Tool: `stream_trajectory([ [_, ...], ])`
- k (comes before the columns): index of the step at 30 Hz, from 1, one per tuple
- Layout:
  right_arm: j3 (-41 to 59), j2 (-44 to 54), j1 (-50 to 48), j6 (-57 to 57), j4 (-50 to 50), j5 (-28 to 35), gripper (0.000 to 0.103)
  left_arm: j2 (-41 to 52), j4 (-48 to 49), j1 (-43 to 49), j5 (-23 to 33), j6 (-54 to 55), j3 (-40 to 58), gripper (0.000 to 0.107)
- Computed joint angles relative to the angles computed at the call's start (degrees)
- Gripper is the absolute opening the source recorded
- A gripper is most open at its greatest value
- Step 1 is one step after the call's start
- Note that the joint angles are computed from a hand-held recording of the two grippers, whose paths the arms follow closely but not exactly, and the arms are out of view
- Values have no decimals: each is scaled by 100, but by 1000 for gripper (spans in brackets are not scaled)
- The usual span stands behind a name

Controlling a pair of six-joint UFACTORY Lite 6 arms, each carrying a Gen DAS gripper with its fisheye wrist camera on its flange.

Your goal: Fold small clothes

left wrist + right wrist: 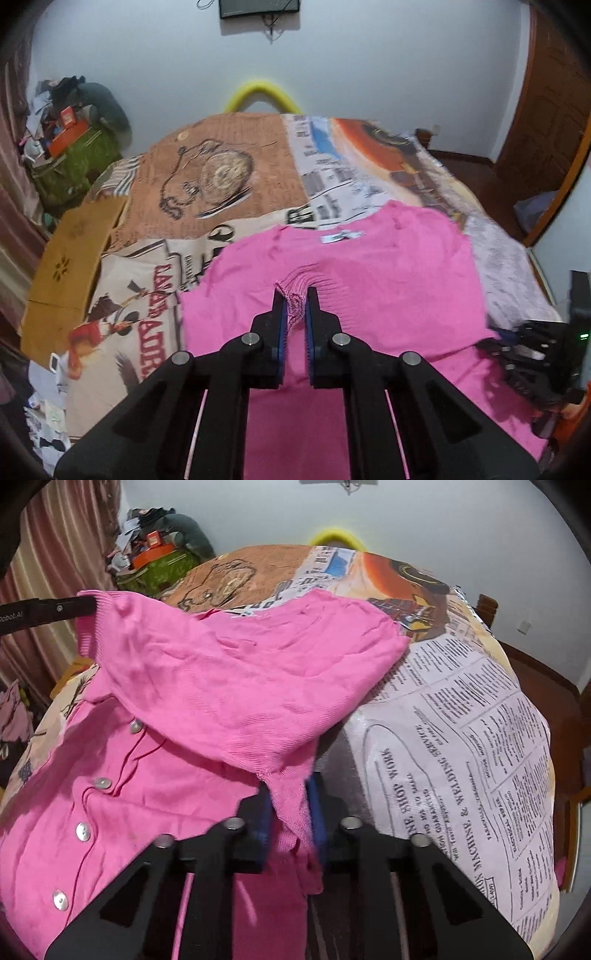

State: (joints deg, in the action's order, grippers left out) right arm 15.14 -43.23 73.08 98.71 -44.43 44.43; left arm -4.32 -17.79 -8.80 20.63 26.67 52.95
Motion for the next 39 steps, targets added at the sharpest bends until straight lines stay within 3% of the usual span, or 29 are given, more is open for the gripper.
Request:
stream_trajectory([
  [6, 30, -14, 300, 144, 51, 161, 10, 1201, -222, 458, 109, 281, 298, 8],
  [12, 216, 168, 209, -304, 362, 42, 12, 1622, -531, 686, 157, 670, 253, 10],
  [16, 372, 6, 251, -571, 488, 206, 22, 1296, -773, 866, 267, 1035, 111, 21],
  [18, 471, -115, 358, -497, 316, 464, 32, 1165, -1071, 1005, 372, 1417, 44, 34],
  [20, 544, -152, 278, -469, 130, 576, 36, 1147, -1427, 1161, 554, 1806, 21, 37],
  [23, 576, -141, -599, -964, 126, 205, 36, 1296, -1696, 1270, 792, 2051, 62, 37],
  [26, 500, 25, -1756, -1534, 346, -618, 36, 1737, -1972, 1322, 1136, 2106, 308, 37],
  [28, 509, 313, -2432, -1920, 547, -1183, 36, 1891, -2037, 1228, 1114, 2046, 363, 35],
  [30, 536, 575, -2986, -2335, 831, -1673, 36, 1811, -1996, 1007, 758, 1993, 240, 6],
  [34, 650, 1000, -3514, -2836, 1153, -2149, 35, 1466, -1999, 815, 299, 2119, -84, 5],
  [36, 744, 1248, -3459, -2515, 726, -2105, 18, 1215, -2150, 929, 218, 2374, -260, 5],
  [39, 702, 1281, -3673, -2886, 901, -2310, 7, 991, -2348, 1255, 343, 2750, -400, 5],
])
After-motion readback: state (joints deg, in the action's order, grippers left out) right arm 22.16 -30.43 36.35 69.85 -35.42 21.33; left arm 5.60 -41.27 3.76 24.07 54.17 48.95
